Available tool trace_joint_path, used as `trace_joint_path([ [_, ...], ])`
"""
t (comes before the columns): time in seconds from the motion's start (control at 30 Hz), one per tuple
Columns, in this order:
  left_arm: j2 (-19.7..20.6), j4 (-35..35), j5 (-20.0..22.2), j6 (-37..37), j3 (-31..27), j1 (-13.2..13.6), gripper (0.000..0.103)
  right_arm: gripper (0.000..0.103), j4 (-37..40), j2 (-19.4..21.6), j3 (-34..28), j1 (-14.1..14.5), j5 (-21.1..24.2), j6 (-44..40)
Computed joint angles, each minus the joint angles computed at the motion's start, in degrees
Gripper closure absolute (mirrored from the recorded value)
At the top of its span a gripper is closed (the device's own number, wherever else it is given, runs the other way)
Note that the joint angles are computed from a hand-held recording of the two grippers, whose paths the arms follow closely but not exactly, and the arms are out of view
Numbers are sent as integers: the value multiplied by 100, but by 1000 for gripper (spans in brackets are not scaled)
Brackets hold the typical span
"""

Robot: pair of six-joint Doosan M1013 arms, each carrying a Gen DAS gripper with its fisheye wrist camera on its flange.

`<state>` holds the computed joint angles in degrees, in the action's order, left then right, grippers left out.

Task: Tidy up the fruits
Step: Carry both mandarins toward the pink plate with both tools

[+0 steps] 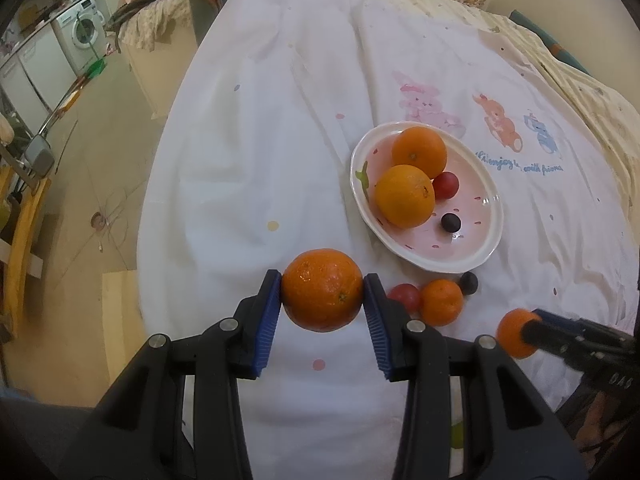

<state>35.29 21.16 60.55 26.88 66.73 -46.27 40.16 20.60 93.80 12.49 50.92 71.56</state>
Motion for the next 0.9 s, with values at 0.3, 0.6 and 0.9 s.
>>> trace_joint_path([
  [0.3,-49,117,-48,-41,58,-32,66,62,234,-250,179,-187,-254,-61],
  [0.6,-71,196,-68,-65,-54,-59,66,62,713,-516,328,-353,-820,-415],
  [0.9,13,343,3,194,-429,-68,66,62,1182,-468,134,-458,-1133,-811],
])
